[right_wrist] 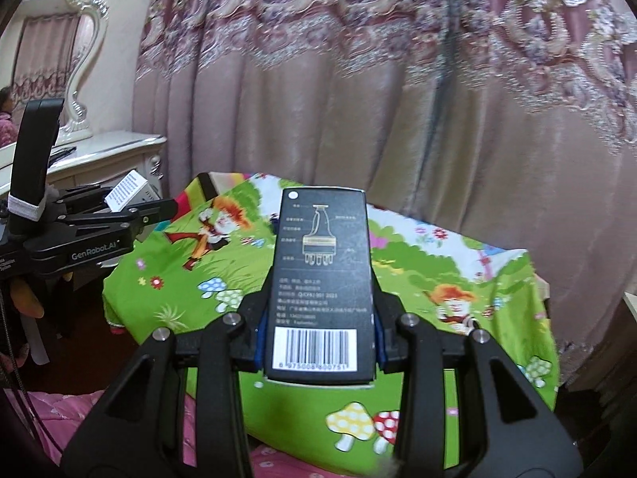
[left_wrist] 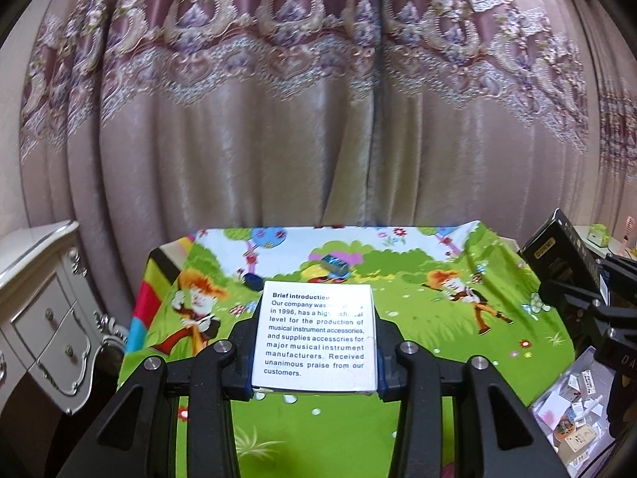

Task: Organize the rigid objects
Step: 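Carry both held boxes over to the white storage box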

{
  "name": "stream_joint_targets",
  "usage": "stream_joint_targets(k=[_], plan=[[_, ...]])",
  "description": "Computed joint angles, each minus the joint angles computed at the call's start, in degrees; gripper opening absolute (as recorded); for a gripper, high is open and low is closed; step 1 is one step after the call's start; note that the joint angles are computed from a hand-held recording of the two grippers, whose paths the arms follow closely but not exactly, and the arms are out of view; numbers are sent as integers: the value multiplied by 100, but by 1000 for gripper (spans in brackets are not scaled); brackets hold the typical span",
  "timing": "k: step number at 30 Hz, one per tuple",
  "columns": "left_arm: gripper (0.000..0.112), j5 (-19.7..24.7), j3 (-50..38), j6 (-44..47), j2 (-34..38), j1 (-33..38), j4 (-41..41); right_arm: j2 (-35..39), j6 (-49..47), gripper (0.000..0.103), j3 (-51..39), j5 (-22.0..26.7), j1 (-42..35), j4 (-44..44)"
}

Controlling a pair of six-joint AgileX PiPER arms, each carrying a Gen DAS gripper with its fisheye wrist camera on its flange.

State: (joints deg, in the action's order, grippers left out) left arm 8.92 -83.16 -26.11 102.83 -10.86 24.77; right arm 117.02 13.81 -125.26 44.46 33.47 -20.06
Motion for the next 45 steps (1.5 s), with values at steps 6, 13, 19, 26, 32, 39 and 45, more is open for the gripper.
stream_joint_targets(k=[6,13,19,26,32,39,45], plan=[[42,3,-30,-478,-117,-308,595,-732,552,43,964,-380,-96,-534],[42,47,-151,-311,-215,-725,643,-1501,1342,43,1903,-608,-87,-1373],[42,291,-566,1006,55,-1247,-423,-2012,1802,43,2639,-639,-271,-1700],[42,564,-1039,1947,461,-1892,-996,-2675,2430,43,3632,-605,-644,-2055],[42,935,-1627,2760,935,-2356,-1596,-3315,2898,43,4517,-559,-1080,-2181],[42,1390,-2290,3392,1439,-2833,-1982,-4023,3278,43,5406,-382,-1535,-2258],[42,2020,-3131,3813,2047,-3176,-2341,-4361,3225,43,5826,-226,-1912,-2165]])
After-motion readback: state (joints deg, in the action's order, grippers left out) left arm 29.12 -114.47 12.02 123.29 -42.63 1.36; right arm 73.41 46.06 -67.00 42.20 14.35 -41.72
